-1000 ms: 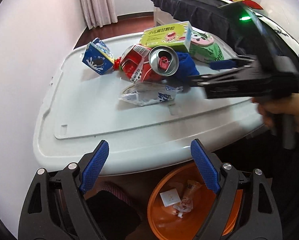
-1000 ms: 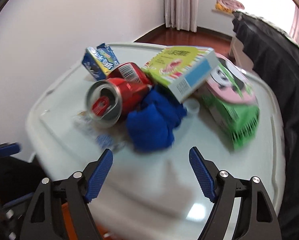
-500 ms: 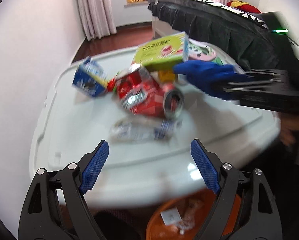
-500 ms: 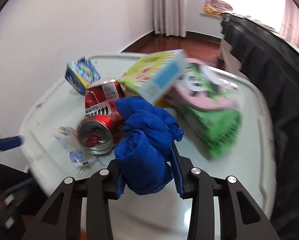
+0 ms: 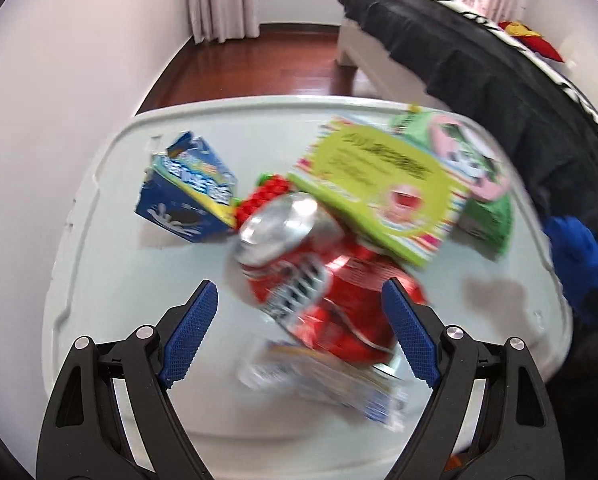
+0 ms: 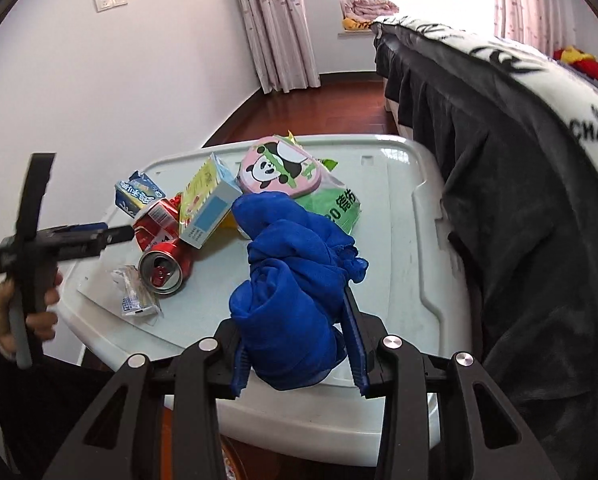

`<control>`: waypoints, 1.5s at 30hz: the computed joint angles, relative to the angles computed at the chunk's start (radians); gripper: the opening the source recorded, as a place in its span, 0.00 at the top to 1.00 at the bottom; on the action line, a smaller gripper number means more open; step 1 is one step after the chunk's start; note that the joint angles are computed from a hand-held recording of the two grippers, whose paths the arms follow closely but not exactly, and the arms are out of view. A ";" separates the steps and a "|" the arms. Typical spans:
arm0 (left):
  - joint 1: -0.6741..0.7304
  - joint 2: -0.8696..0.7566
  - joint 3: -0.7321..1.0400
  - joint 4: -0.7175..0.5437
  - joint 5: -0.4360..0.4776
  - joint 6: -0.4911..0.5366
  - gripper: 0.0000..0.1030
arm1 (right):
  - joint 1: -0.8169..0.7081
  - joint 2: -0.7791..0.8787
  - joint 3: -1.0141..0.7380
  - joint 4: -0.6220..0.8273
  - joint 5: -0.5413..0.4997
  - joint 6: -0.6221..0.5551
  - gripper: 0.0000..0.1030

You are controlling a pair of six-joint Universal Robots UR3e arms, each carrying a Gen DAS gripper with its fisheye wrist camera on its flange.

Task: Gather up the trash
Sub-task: 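Grasp the blue cloth with right gripper while left gripper grasps the red can, then carry the can and cloth to the orange bin and release both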

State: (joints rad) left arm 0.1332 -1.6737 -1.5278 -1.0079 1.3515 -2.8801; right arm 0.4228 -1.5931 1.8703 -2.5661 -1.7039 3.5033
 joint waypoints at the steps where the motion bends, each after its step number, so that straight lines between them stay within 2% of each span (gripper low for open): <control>1: 0.011 -0.025 0.012 0.003 -0.009 0.016 0.20 | 0.001 0.012 0.000 -0.008 0.007 0.000 0.62; 6: 0.065 -0.107 0.005 0.040 -0.094 0.113 0.20 | 0.011 0.025 -0.007 -0.002 0.018 -0.020 0.62; 8: 0.114 -0.146 0.010 0.030 -0.191 0.160 0.20 | 0.013 0.030 -0.010 -0.001 0.015 -0.020 0.62; 15: 0.166 -0.257 0.062 -0.009 -0.376 0.224 0.20 | 0.023 0.066 -0.040 0.025 0.004 -0.021 0.62; 19: 0.123 -0.250 0.010 0.093 -0.351 0.213 0.23 | 0.031 0.088 -0.055 0.028 0.004 -0.025 0.62; 20: 0.109 -0.247 -0.002 0.118 -0.335 0.210 0.32 | 0.032 0.091 -0.058 0.030 0.002 -0.025 0.62; 26: 0.052 -0.191 -0.091 0.270 -0.218 0.174 0.46 | 0.039 0.088 -0.054 0.019 -0.010 -0.014 0.62; 30: 0.035 -0.127 -0.117 0.293 -0.163 0.107 0.53 | 0.058 0.080 -0.052 0.004 -0.028 -0.006 0.62; 32: 0.054 -0.065 -0.137 0.272 -0.173 0.080 0.57 | 0.071 0.071 -0.054 0.002 -0.033 0.006 0.62; 38: 0.104 0.157 -0.186 0.235 -0.217 0.061 0.58 | 0.146 0.041 -0.076 0.006 -0.067 0.025 0.62; 40: 0.123 0.235 -0.180 0.200 -0.239 0.047 0.58 | 0.166 0.028 -0.089 0.017 -0.078 0.034 0.62; 44: 0.191 0.439 -0.210 0.096 -0.303 0.083 0.58 | 0.234 -0.008 -0.130 0.059 -0.124 0.047 0.62; 45: 0.234 0.529 -0.221 0.017 -0.340 0.127 0.58 | 0.257 -0.018 -0.144 0.076 -0.141 0.048 0.62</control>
